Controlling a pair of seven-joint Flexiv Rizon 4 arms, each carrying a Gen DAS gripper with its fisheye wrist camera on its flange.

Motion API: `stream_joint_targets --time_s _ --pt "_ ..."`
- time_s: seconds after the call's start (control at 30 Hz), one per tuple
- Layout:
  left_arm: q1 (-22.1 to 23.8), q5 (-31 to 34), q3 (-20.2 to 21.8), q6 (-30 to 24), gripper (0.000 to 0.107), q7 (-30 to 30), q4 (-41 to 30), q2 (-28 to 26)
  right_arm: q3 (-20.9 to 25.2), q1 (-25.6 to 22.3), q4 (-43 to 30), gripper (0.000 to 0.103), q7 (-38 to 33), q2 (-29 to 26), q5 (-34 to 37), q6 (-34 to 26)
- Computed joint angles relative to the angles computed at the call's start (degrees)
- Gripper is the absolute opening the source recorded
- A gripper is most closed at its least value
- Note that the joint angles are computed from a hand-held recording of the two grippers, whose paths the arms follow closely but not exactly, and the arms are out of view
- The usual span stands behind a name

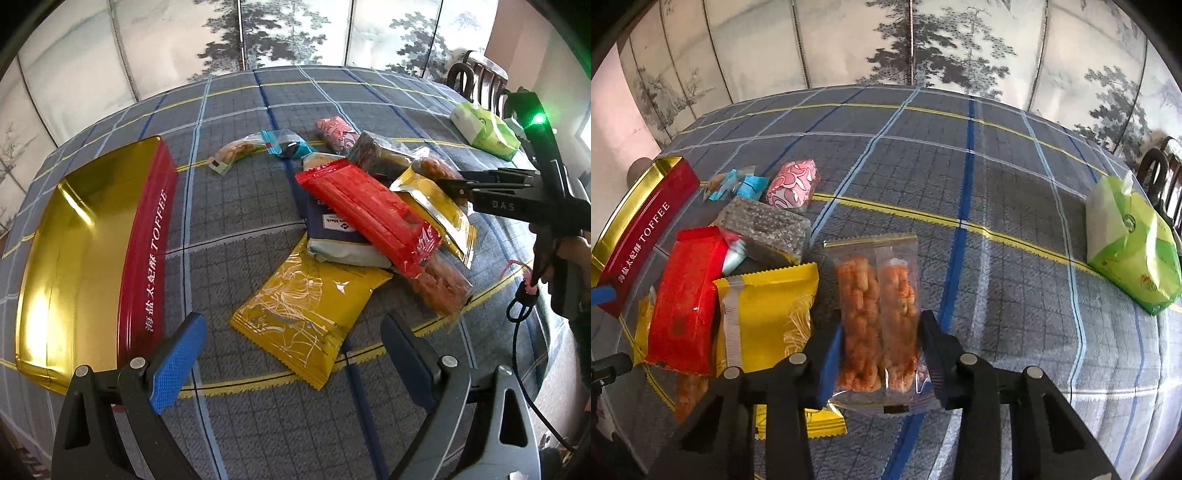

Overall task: Organize snacks
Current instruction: 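Grasp the clear bag of orange twisted snacks with the right gripper, then grasp the gold pastry pack with the left gripper while the right holds the snack bag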

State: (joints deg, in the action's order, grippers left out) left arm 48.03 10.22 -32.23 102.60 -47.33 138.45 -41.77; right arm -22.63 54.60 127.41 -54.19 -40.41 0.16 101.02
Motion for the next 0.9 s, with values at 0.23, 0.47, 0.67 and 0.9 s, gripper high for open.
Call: stream_joint_targets --time_s 0.23,0.47,0.67,0.9 --pt "-1.6 0.6 1.3 -0.4 0.093 2.7 -1.3 -0.6 -2.2 4.4 4.3 0.04 2.8 1.1 4.5 1.7" --pt "-2.9 -0.3 1.3 -1.5 0.093 5.5 -3.7 -2.0 -3.9 8.0 7.4 0.04 4.9 2.6 6.3 1.1" --pt "-3.6 -2.4 0.8 -5.3 0.093 8.9 -5.2 -2.7 -4.0 8.6 8.0 0.04 6.4 3.0 6.4 1.0" --pt "-6.7 -5.7 2.4 -6.4 0.08 11.0 -5.7 -2.6 -4.8 9.9 8.5 0.04 7.8 3.0 6.4 0.7"
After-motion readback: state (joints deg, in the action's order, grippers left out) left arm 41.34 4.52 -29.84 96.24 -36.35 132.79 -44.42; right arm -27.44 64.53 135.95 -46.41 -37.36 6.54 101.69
